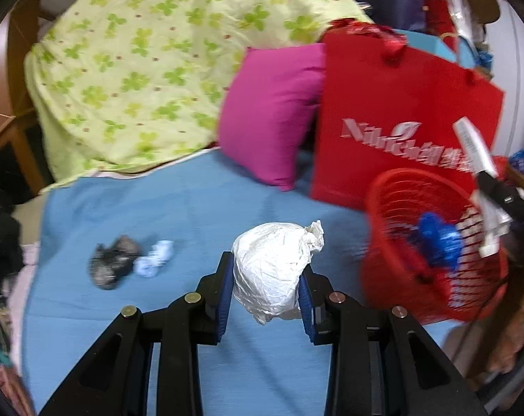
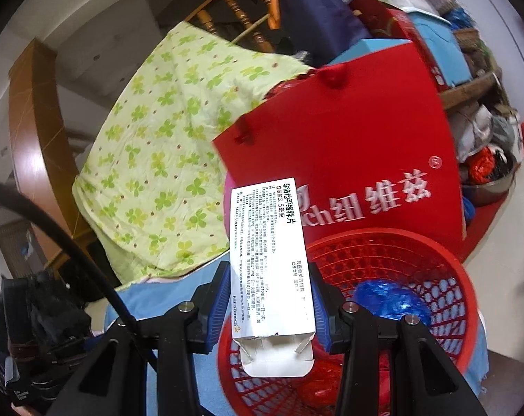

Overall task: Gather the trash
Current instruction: 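Drop the white box and tissue bundle into the basket by opening both grippers, then move both open grippers back over the black bags and blue mask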

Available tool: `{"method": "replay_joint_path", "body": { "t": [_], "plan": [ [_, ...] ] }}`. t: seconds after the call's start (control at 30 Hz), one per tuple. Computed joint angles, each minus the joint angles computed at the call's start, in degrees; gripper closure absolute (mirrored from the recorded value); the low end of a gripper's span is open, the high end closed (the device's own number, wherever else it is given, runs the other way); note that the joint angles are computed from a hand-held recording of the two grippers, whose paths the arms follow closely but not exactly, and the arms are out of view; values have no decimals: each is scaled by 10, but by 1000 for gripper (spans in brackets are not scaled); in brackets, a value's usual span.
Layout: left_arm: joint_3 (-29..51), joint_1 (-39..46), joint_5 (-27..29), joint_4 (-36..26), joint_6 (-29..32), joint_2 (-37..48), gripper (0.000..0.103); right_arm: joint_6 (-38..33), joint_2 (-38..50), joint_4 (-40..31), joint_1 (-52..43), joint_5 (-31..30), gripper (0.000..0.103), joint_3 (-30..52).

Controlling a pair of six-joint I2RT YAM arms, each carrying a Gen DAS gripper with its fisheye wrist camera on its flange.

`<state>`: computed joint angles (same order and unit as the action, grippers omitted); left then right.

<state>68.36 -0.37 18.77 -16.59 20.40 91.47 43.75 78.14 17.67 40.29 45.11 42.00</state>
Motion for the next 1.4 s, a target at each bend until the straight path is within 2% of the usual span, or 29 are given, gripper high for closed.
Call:
{"method": "replay_joint_path", "body": {
  "t": [0.13,0.3,0.57,0.6,0.67,0.7,1.07,1.27,1.4],
  "plan": [
    [0,-51,4,-17,-20,-15,67,45,-44,3,-28,-29,57,-46],
    [12,-95,7,-32,-44,-20,67,106,-77,9,-76,-97,56,-86],
    [-8,-156,-5,-15,-59,-25,61,163,-103,27,-126,-161,55,-128],
    [-9,-157,-3,-14,-60,-23,60,166,-104,25,-130,-169,53,-129],
    [-8,-163,-2,-15,-65,-15,57,174,-109,25,-136,-176,41,-133],
    [-7,-165,-2,-15,-67,-12,52,175,-114,27,-138,-177,41,-138],
    [-53,-126,-1,38,-49,-16,47,142,-115,-3,-117,-133,41,-117],
    [-84,-36,-6,86,-32,-3,45,97,-92,-15,-80,-78,41,-83],
    [-76,29,-29,107,-12,35,45,46,-61,-16,-41,-28,41,-48]
  ]
}}
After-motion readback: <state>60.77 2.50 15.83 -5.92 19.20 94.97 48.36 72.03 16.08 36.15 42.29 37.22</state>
